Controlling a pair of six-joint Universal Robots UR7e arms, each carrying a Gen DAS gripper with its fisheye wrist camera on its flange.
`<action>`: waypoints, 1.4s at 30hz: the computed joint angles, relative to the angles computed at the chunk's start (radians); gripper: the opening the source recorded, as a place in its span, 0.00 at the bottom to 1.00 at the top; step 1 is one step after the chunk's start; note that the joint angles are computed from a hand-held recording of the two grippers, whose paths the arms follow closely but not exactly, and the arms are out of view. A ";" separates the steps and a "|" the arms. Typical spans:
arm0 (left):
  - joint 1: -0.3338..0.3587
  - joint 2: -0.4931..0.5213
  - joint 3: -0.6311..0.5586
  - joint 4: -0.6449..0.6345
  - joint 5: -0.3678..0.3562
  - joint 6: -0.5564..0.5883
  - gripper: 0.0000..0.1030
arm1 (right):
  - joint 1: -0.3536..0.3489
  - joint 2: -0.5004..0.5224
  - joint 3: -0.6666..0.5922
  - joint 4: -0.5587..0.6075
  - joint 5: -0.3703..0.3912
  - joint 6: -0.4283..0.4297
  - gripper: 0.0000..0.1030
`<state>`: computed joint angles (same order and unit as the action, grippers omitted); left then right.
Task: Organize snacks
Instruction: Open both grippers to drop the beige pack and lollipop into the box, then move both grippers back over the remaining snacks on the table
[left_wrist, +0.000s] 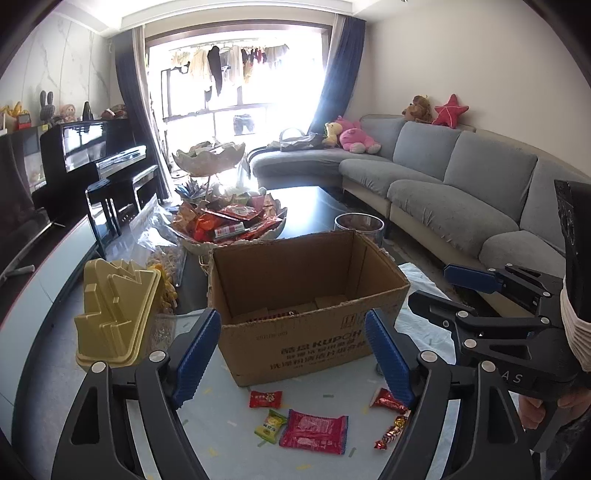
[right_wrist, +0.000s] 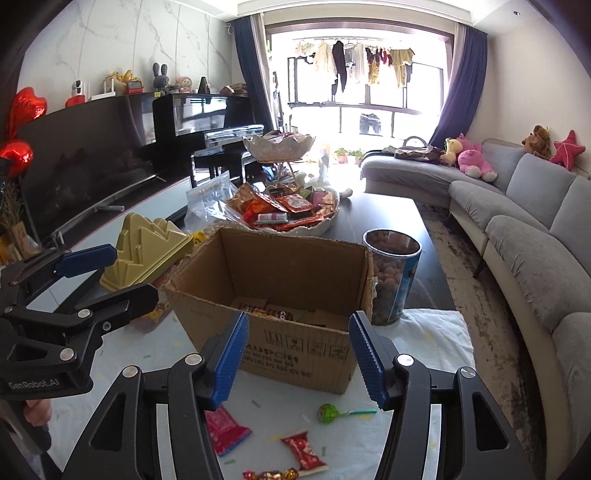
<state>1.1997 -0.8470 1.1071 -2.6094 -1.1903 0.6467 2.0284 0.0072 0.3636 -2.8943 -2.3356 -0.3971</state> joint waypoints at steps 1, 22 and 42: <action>0.000 -0.008 0.014 0.001 0.001 -0.001 0.79 | 0.000 -0.015 0.034 -0.015 -0.001 0.002 0.56; 0.061 -0.054 0.172 0.110 0.054 -0.018 0.81 | -0.042 -0.167 0.433 0.045 -0.046 0.205 0.56; 0.126 0.110 -0.055 0.400 0.051 0.006 0.75 | -0.094 -0.103 0.306 0.362 -0.084 0.364 0.56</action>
<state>1.3258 -0.7369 1.0518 -2.2094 -1.1392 0.6531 1.9348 -0.0953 0.6694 -2.5321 -2.4200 -0.0328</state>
